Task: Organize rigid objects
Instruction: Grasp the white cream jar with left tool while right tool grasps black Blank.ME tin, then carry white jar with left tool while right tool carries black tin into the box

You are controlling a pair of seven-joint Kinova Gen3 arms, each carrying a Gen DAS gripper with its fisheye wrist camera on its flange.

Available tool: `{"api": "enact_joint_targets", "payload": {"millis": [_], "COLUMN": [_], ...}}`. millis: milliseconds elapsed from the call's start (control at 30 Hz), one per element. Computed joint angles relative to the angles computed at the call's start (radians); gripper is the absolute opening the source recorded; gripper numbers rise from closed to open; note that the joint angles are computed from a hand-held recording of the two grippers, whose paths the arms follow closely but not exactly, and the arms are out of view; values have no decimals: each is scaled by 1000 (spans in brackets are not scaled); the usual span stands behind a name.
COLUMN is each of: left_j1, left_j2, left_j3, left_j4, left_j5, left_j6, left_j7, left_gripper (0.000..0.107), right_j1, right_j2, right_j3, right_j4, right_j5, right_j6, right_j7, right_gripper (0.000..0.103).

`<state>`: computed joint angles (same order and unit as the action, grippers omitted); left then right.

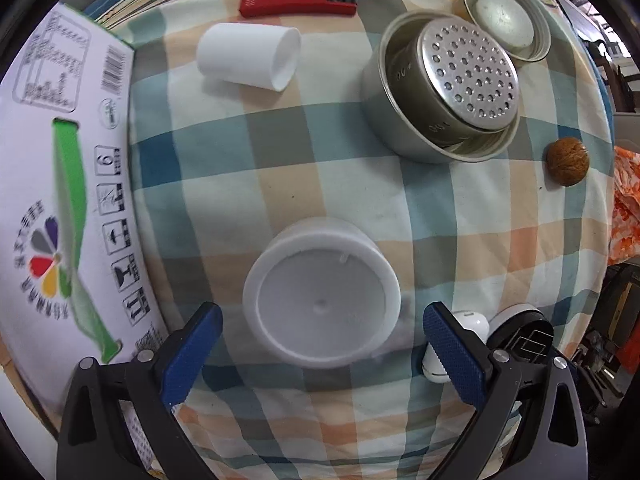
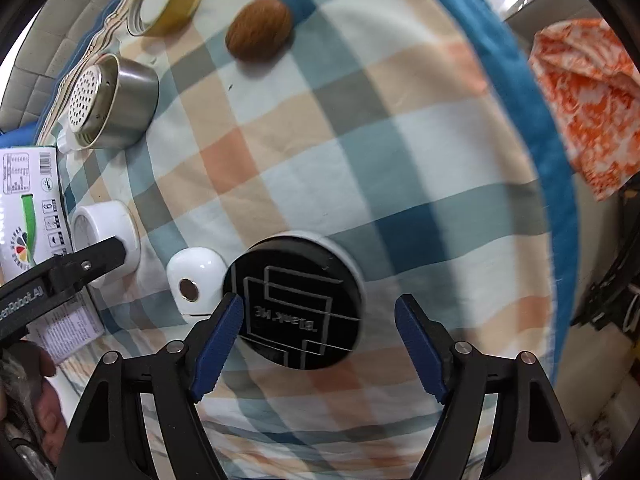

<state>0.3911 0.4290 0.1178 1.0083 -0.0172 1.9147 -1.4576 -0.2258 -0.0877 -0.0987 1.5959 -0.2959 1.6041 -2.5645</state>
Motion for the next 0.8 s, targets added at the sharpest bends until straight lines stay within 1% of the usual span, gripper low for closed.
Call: {"api": "enact_joint_targets", "payload": {"millis": [33,67,100,200,300,333,400,433,500,633,700,767,800], "left_j1": [1,1,3,-2,-1,12,10,9,6,-3,0,4,1], "left_j2": [0,3,9,-10,-37,-46,-73,-90,-109,-128,-120,-109,-109], "left_j3": [1,3,3,3,12,8,12,14,18,22,26,26,25], "left_j4": [16,27,40,77,93,119,166,194,234,288,286,289,298], "left_j5": [-3,-6,-14,-14,-27,-22,-18,-19,-23,-22,-23,-20,-17], "left_j6": [-14,-18,-26,-59,-53,-61,-76,-86,-107,-145,-139,-152,-162], "left_j7": [-8,-19,-28,-46,-51,-43,-46,-50,-57,-60,-51,-37,-38], "left_gripper": [82,65,66,65,65,65,65,65,65,66,67,68,68], "right_j1": [11,4,4,-25,-28,-29,-46,-58,-87,-117,-125,-115,-116], "right_j2": [-5,-4,-1,29,30,35,64,85,110,115,105,68,64], "right_j3": [-4,4,4,-25,-18,-17,-29,-37,-53,-54,-56,-59,-47], "right_j4": [26,34,39,23,35,24,-4,-27,-29,-21,-9,11,21], "right_j5": [-11,-19,-30,-2,-6,7,51,71,95,126,113,94,88], "right_j6": [-23,-35,-48,-39,-45,-25,24,53,65,54,32,40,35], "right_j7": [4,3,8,-4,-7,-1,14,16,15,-5,-24,-33,-23], "right_gripper": [83,84,84,84,84,84,82,79,78,77,77,77,77]}}
